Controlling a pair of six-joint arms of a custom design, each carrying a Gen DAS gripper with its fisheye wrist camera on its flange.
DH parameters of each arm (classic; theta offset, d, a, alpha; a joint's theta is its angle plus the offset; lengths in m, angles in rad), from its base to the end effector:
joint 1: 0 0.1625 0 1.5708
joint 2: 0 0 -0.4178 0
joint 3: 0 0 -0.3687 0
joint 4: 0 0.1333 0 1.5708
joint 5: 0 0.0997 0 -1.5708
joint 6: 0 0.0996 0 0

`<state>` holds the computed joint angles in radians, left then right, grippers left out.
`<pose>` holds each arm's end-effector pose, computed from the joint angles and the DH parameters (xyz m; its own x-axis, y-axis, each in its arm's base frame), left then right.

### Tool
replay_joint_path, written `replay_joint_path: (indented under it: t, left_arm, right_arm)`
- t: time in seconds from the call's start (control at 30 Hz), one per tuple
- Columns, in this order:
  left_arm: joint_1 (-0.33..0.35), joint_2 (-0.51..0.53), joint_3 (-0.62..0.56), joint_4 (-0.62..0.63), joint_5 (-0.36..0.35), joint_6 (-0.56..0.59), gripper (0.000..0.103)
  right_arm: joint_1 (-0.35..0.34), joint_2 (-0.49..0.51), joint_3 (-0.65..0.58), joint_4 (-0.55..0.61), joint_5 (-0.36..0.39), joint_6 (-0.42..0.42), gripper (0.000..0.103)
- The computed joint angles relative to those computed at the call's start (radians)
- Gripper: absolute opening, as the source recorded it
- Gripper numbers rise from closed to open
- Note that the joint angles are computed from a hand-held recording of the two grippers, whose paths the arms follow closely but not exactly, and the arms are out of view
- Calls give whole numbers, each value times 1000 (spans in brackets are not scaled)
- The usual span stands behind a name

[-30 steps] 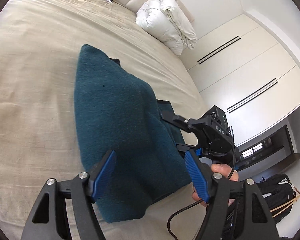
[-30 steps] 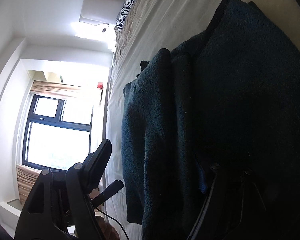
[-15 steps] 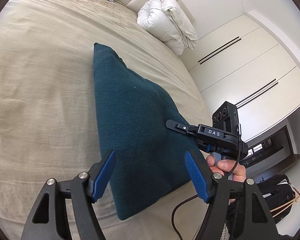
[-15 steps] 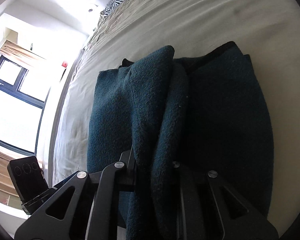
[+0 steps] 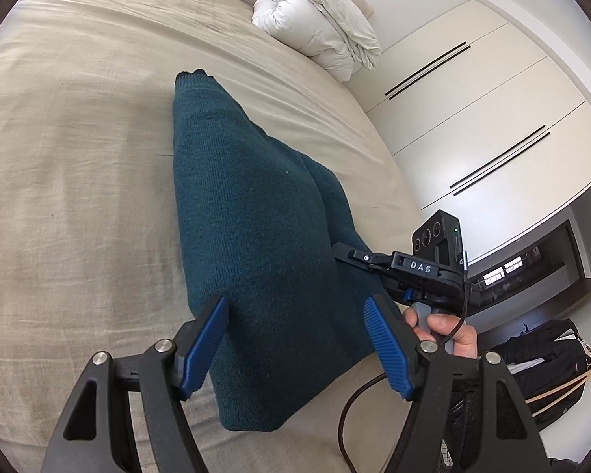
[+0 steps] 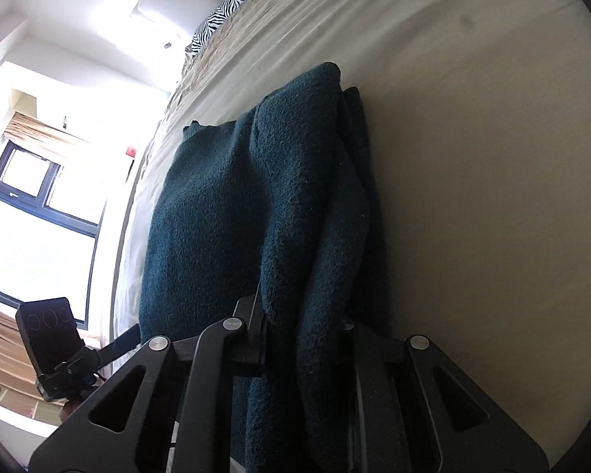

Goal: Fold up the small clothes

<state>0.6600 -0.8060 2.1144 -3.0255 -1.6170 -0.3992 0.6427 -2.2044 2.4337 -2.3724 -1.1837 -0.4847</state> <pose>-0.3146 -0.4070 0.0240 -0.8632 0.4951 0.0988 0.4841 0.8672 -0.1166 -0.0940 -0.2839 0.3919 -0.9494 0.3127 -0.0285 0.2606 0.7341 -0.6271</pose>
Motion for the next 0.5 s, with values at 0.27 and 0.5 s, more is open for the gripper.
replay_joint_path:
  t: [0.27, 0.5]
  left_arm:
    - [11, 15, 3, -6, 22, -10, 76]
    - [5, 45, -3, -13, 33, -16, 78]
  right_arm:
    - [-172, -172, -21, 89, 139, 4, 30]
    - [-62, -196, -74, 168, 75, -51, 30]
